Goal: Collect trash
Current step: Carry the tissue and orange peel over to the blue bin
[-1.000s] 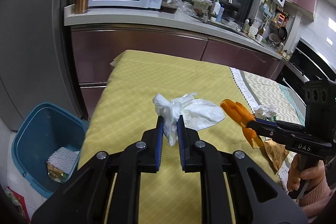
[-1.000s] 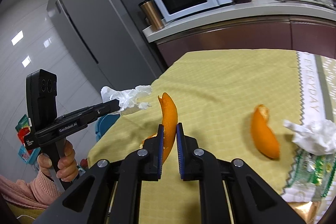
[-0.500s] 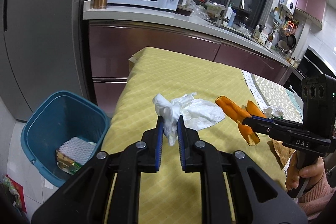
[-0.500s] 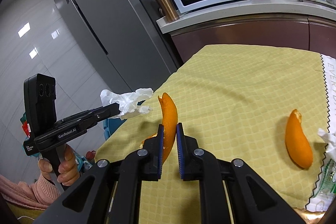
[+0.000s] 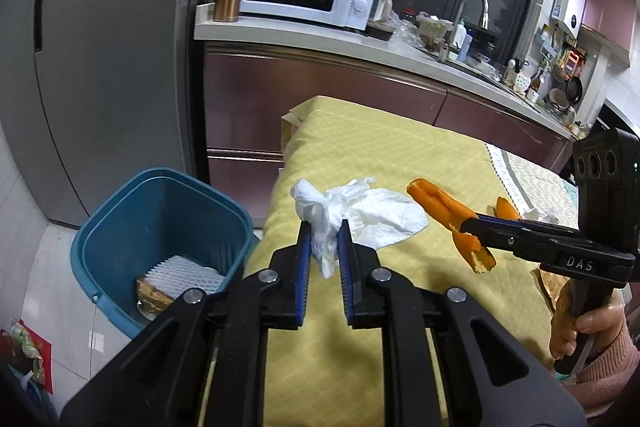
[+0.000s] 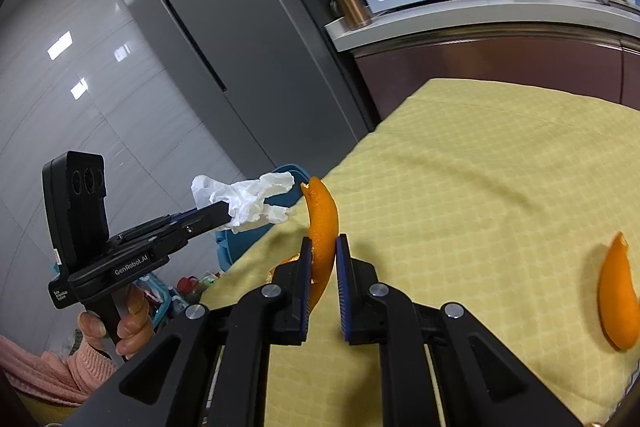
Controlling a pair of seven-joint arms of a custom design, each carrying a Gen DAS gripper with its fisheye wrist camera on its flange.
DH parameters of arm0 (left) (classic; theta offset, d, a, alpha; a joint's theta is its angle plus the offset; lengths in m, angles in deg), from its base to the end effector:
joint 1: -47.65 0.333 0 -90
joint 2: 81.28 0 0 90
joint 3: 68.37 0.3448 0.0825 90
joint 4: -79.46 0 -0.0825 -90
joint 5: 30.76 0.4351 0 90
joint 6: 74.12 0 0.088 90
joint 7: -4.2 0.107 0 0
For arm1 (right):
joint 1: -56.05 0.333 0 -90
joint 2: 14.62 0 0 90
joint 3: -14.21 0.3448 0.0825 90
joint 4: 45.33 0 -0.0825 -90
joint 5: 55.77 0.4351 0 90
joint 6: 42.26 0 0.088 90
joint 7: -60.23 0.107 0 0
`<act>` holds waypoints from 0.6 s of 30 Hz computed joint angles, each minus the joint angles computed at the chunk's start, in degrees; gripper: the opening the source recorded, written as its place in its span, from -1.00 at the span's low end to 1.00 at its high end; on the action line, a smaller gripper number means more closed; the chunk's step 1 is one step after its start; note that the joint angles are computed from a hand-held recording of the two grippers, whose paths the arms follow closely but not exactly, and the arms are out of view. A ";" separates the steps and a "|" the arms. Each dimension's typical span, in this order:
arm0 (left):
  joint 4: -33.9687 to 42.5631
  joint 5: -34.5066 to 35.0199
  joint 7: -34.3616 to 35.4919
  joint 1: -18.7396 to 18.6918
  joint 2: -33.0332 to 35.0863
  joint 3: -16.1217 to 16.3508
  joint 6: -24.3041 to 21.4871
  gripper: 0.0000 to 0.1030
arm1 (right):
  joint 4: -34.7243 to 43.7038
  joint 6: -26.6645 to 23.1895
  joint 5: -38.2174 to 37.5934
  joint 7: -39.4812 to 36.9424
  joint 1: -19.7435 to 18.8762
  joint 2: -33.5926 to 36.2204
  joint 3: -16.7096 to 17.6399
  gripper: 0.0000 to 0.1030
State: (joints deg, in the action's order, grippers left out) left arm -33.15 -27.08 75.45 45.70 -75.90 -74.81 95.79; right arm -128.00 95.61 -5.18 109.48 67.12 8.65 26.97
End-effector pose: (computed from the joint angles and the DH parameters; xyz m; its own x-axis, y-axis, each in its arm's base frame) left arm 0.6682 -0.1004 0.5408 0.0274 -0.9775 0.2090 -0.6252 -0.1799 -0.7595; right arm 0.7269 0.2916 0.5417 0.6383 -0.6191 -0.4576 -0.6937 -0.2049 -0.6905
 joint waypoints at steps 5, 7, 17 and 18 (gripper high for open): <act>-1.74 2.07 -2.62 0.31 -1.36 0.98 0.48 -0.73 | 2.03 -1.34 -0.75 -0.12 0.55 1.20 0.48 -0.80; -2.42 3.19 -3.95 0.55 -1.86 1.28 0.72 -0.73 | 2.57 -1.67 -1.05 -0.14 0.75 1.52 0.62 -0.80; -4.60 7.36 -8.92 2.19 -3.69 1.77 1.00 -0.73 | 6.88 -3.60 -3.16 0.65 1.76 4.21 1.25 -0.80; -4.74 7.78 -9.36 2.35 -3.83 1.79 0.97 -0.73 | 7.34 -3.93 -3.34 0.73 1.79 4.52 1.35 -0.80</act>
State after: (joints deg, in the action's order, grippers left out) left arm -37.88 -19.30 66.09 48.05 -79.73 -73.02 96.75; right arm -120.67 91.68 -8.51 110.21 68.92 13.17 28.32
